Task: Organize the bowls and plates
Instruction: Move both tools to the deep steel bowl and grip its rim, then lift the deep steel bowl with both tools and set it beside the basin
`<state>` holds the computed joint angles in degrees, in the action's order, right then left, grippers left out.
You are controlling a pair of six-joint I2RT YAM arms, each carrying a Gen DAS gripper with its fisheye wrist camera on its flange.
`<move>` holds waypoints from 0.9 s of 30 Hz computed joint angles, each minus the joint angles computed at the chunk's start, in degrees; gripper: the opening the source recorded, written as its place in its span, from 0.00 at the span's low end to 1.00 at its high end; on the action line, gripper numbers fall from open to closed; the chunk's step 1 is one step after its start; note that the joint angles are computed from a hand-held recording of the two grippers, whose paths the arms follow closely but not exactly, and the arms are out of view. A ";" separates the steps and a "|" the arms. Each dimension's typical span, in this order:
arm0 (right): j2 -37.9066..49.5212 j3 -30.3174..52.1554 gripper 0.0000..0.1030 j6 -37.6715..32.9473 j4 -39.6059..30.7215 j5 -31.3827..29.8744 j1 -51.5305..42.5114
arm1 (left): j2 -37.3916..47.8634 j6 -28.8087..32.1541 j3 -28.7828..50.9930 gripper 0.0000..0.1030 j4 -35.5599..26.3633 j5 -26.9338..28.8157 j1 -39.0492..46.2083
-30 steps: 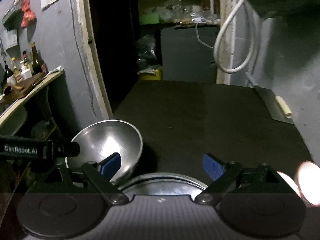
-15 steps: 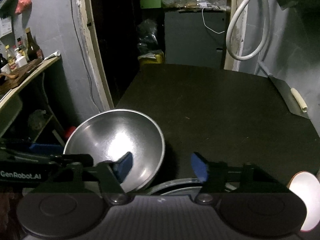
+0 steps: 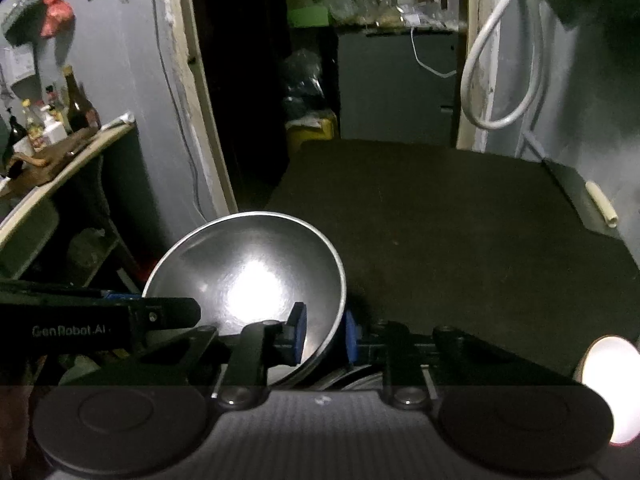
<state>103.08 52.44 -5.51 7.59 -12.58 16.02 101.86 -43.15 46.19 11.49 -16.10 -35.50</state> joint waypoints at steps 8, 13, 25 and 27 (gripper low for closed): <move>-16.51 -11.02 0.22 -1.72 -3.38 -8.84 -6.78 | -7.82 -3.50 1.84 0.23 -11.00 -5.23 -7.83; -29.88 -17.65 0.22 -7.85 -14.30 -17.02 -16.27 | -9.39 -10.28 5.15 0.23 -20.39 -6.80 -16.63; -35.09 -18.29 0.22 -42.18 -47.86 -31.26 -43.33 | 0.84 -32.81 17.93 0.23 -37.71 -9.34 -34.72; -33.75 -17.72 0.22 -46.36 -51.07 -31.32 -45.16 | 2.52 -35.35 20.57 0.23 -40.96 -9.47 -35.70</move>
<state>69.33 34.72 -51.87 -43.47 -43.90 -29.14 104.38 -78.50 66.76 -29.47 -25.56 -71.21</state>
